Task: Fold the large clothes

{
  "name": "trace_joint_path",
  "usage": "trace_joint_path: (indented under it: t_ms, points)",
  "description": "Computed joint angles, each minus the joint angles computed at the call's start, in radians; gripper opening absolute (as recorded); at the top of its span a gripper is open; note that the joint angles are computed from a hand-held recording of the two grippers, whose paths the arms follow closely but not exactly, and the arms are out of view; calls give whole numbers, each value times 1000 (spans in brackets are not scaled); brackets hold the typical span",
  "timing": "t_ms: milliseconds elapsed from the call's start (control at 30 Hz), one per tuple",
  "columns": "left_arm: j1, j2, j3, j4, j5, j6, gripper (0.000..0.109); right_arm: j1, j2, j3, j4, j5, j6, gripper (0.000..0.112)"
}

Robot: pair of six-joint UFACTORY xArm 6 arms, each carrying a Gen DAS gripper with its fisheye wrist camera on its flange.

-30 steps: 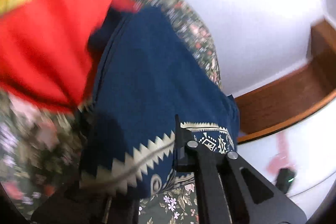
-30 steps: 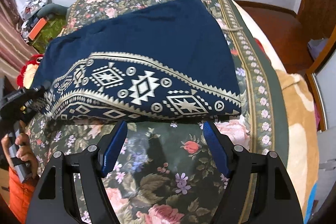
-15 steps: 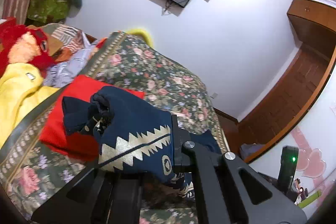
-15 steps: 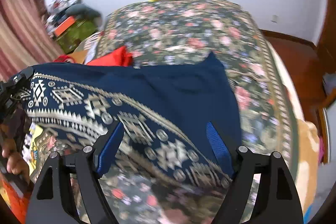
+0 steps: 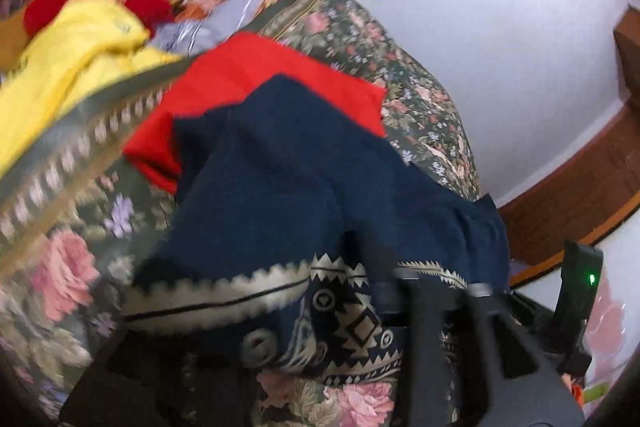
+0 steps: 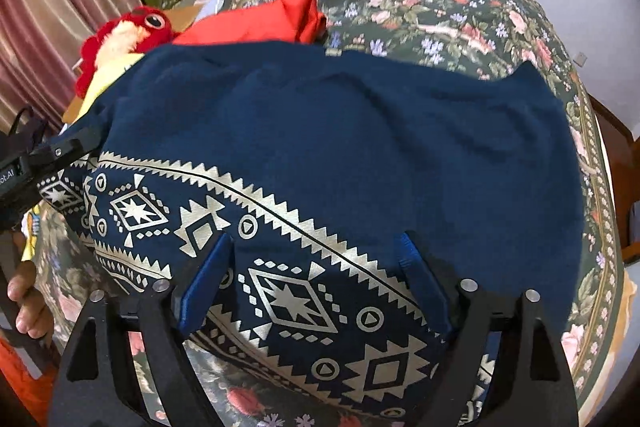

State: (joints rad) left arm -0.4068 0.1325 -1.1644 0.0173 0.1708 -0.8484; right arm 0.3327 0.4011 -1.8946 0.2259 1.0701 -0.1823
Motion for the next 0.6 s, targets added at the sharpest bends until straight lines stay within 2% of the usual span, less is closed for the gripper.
trace_joint_path:
  t_ms: [33, 67, 100, 133, 167, 233, 333, 433, 533, 600]
  points:
    - [4, 8, 6, 24, 2, -41, 48, 3, -7, 9, -9, -6, -6, 83]
    - [10, 30, -18, 77, 45, -100, 48, 3, -11, 9, -11, -1, -6, 83]
    - [13, 47, -44, 111, 86, -130, 43, 2, -15, 6, -9, 8, -5, 83]
    - [15, 55, -57, 142, 105, -160, 31, 1, -21, 7, -7, 15, -3, 83]
    - [15, 58, -72, 187, 124, -195, 26, -4, -31, 8, -3, 20, -4, 83]
    - [11, 56, -110, 325, 172, -289, 13, -12, -57, 35, -7, -18, 1, 83]
    - [-14, 53, -185, 495, 242, -372, 11, -17, -98, 95, -60, -128, 25, 83]
    - [-54, 75, -287, 618, 309, -394, 10, -28, -69, 57, -46, -86, 35, 83]
    - [-88, 112, -386, 644, 316, -351, 9, -29, -19, 25, -28, -1, 35, 83]
    - [-112, 160, -466, 572, 289, -260, 9, -36, -28, 53, -11, -10, 16, 83]
